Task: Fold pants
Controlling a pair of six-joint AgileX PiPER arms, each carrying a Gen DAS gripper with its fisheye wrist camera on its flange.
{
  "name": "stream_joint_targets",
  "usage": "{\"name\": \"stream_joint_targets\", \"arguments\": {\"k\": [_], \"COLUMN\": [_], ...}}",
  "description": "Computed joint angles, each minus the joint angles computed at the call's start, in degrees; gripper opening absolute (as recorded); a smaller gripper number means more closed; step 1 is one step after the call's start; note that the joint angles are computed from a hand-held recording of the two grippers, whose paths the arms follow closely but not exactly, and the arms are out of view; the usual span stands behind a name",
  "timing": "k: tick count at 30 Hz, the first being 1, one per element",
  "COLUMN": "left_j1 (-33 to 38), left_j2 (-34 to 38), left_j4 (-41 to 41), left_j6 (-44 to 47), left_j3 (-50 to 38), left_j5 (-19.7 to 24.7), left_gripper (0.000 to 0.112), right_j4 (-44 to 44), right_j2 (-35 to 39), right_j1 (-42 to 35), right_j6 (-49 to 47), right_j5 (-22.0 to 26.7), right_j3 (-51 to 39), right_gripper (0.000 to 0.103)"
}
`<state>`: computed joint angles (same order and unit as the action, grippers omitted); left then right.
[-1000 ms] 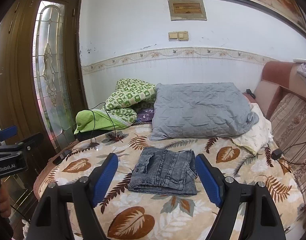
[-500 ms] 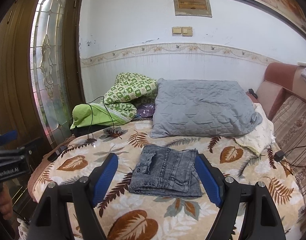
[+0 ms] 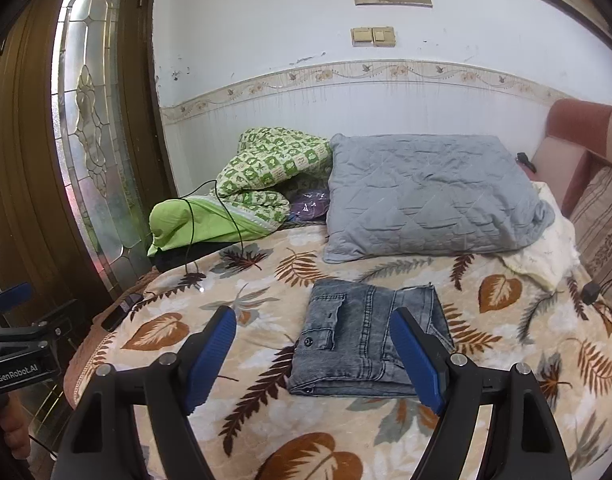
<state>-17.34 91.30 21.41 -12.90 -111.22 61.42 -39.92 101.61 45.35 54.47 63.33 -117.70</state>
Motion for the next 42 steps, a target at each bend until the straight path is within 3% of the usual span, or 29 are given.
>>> {"name": "stream_joint_targets", "arguments": {"k": [12, 22, 31, 42], "left_j1": [-8.83, -17.66, -16.68, -12.26], "left_j2": [-4.40, -3.57, -2.65, 1.58], "left_j4": [8.01, 13.64, 12.13, 8.26], "left_j6": [-8.11, -10.79, -10.45, -9.11], "left_j3": [-0.54, -4.67, -5.00, -6.53], "left_j5": [4.02, 8.06, 6.85, 5.54], "left_gripper": [0.103, 0.103, 0.103, 0.103], "right_j4": [-3.83, -8.33, -8.04, -2.49], "right_j2": [-8.93, -19.79, -19.88, -16.01], "right_j1": [2.45, 3.47, 2.05, -1.88], "right_j6": [1.67, 5.89, 4.78, 1.30], "right_j5": [-0.38, 0.50, 0.89, -3.19], "right_j3": [8.16, 19.12, 18.63, 18.51], "right_gripper": [0.082, 0.082, 0.082, 0.082]}}
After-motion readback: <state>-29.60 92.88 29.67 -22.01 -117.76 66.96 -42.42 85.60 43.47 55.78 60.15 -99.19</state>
